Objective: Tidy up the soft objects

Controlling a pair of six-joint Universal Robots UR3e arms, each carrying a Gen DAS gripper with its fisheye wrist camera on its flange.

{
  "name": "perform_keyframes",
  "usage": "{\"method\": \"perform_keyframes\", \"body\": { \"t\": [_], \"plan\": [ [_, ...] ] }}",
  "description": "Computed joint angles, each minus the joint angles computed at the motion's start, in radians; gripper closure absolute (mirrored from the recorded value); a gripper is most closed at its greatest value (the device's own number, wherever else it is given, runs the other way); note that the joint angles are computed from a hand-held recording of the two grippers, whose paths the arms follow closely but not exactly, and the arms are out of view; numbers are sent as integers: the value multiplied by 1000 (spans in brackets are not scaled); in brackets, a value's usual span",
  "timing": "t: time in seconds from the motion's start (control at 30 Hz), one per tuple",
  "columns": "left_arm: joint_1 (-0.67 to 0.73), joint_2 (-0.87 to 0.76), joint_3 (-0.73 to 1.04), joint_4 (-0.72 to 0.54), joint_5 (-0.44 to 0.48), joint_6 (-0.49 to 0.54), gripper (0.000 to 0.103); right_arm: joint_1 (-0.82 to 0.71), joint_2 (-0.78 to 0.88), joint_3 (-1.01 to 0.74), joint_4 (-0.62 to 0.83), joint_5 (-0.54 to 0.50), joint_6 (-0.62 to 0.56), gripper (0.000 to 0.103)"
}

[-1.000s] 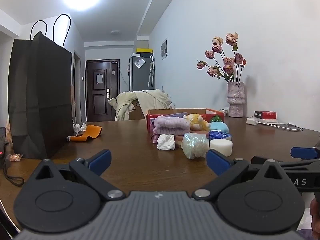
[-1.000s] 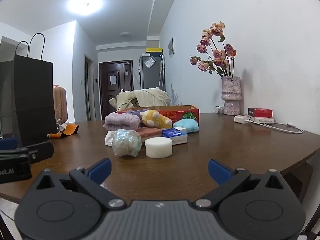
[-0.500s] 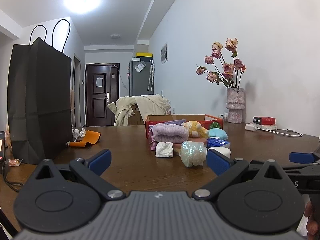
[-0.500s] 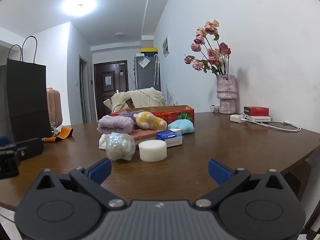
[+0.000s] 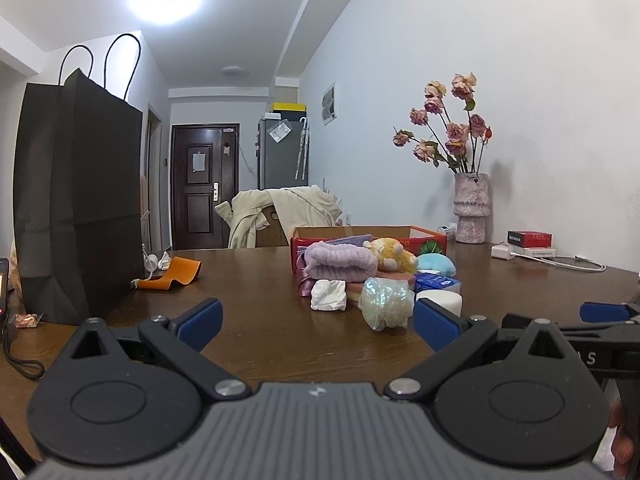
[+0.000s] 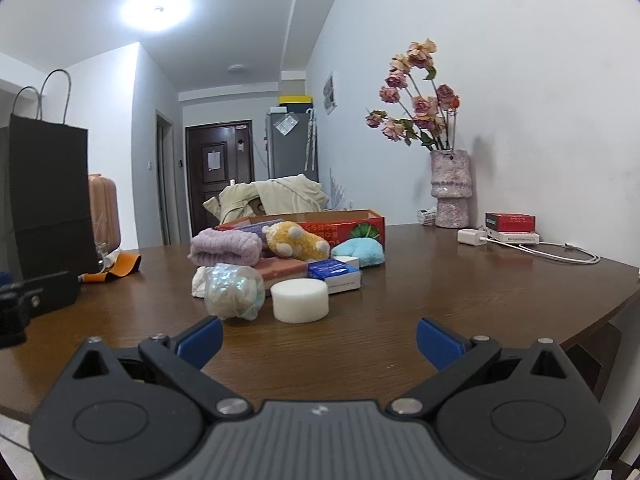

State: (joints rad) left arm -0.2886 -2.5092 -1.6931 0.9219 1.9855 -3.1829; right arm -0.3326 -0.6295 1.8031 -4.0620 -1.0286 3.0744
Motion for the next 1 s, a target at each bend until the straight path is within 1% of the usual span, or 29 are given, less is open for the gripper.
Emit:
{"method": "perform_keyframes", "body": {
  "t": [0.23,0.43,0.67,0.8,1.0],
  "plan": [
    [6,7,-10,7,-6,14,0,7,21,-15,-50,1,26,0],
    [3,-2,9,-4,3,0,0,2,19,-15,-30,15,10,0],
    [2,-3,-4,7,-29,8,0,-1,26,-18,-46,12,25,0],
    [3,-2,-10,10,-29,3,0,0,32,-13,-72,24,17,0],
    [5,5,-14,3,-33,4,0,0,30,-12,-59,14,25,0]
  ]
}}
